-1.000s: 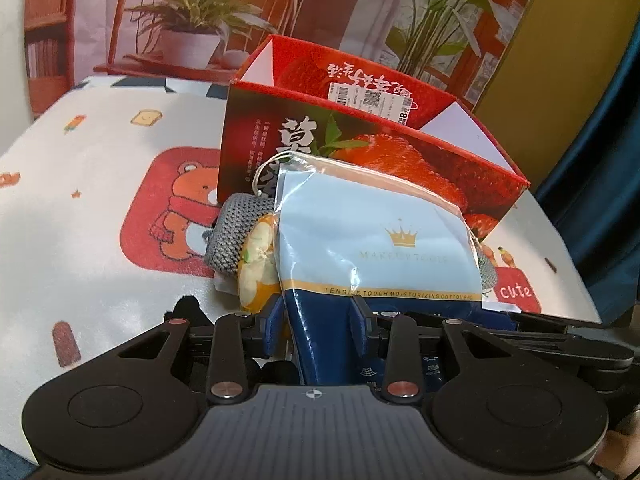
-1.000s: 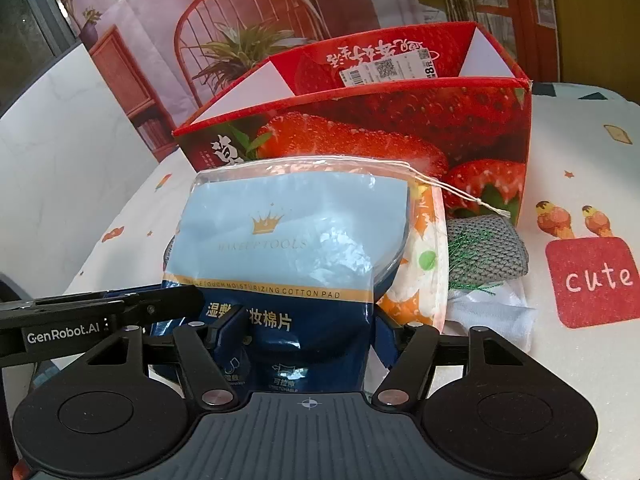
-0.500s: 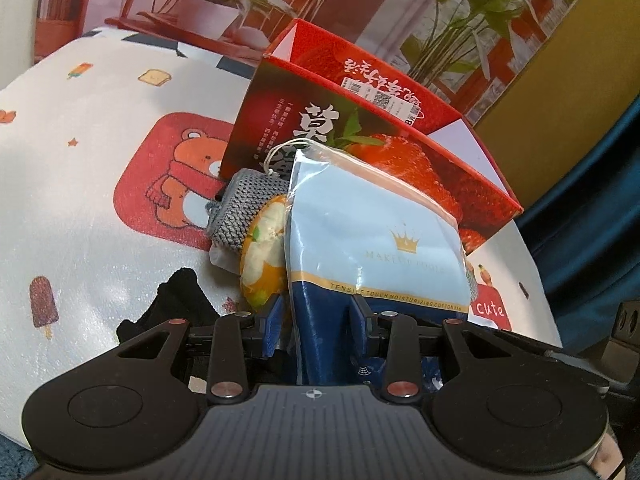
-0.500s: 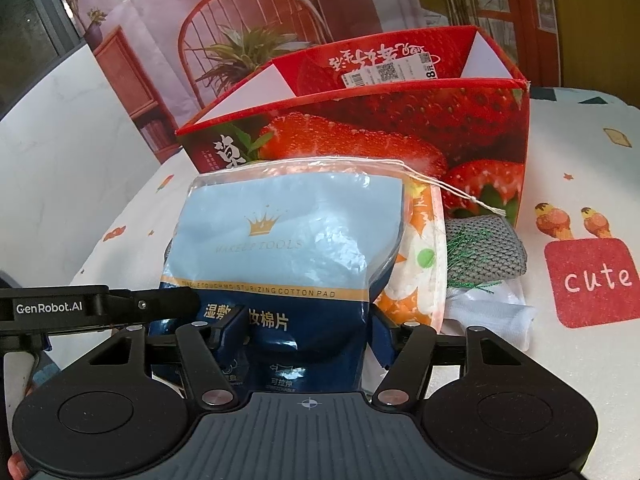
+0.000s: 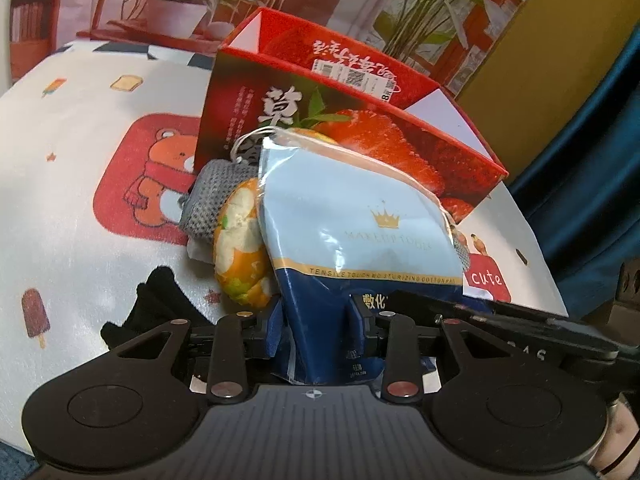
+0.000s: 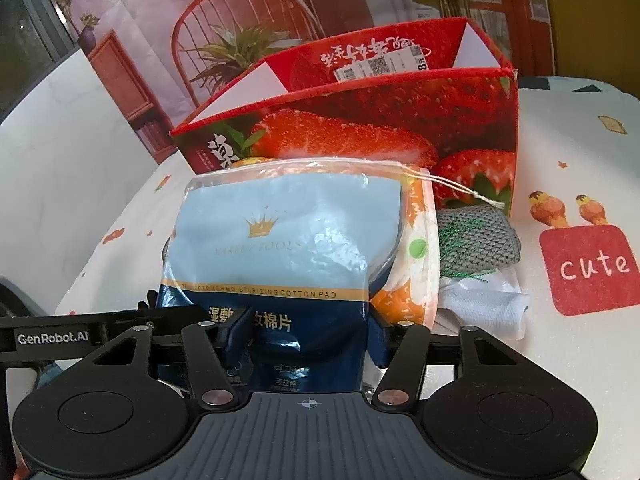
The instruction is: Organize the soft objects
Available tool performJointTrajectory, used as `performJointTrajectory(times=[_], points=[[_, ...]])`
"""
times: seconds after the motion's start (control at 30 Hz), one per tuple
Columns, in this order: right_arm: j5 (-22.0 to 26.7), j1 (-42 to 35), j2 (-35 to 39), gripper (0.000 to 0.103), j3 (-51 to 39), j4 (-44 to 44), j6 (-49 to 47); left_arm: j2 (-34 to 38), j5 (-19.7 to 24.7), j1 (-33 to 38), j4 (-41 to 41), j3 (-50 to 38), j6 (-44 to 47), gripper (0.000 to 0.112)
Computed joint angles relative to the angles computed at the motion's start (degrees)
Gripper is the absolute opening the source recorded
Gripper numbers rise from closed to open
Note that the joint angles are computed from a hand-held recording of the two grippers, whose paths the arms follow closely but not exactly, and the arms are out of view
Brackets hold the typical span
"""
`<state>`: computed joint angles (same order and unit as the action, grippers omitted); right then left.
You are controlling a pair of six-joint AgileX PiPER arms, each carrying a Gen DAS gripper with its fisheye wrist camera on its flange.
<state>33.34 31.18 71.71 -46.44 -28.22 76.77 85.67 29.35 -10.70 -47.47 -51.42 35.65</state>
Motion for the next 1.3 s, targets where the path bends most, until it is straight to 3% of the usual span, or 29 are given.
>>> performJointTrajectory(times=[0.1, 0.4, 0.63, 0.87, 1.03, 1.3], points=[[0.3, 0.3, -1.2, 0.038, -0.2, -2.2, 1.6, -0.2, 0.6, 0.9, -1.4, -0.8, 1.4, 0.036], [2.1, -2.4, -3.0, 0.036, -6.1, -4.0, -3.5, -2.5, 0.5, 1.4, -3.6, -6.0, 4.2, 0.036], [2.1, -10.3, -0.3, 0.036, -16.2, 0.4, -19.0, 1.5, -2.7, -1.8, 1.6, -17.0, -0.4, 0.036], [-1.7, -19.6, 7.5, 0.036, -25.6, 5.4, -35.5, 11.7, -5.0, -5.2, 11.8, -32.2, -9.6, 0.037], [-4.1, -25.9, 14.7, 0.036, -30.5, 13.5, -46.0, 21.2, -0.7, -6.2, 20.4, -44.6, -19.3, 0.037], [-3.7, -32.4, 23.4, 0.036, -32.4, 25.7, -56.4, 36.3, 12.2, -7.8, 29.9, -64.0, -29.0, 0.038]])
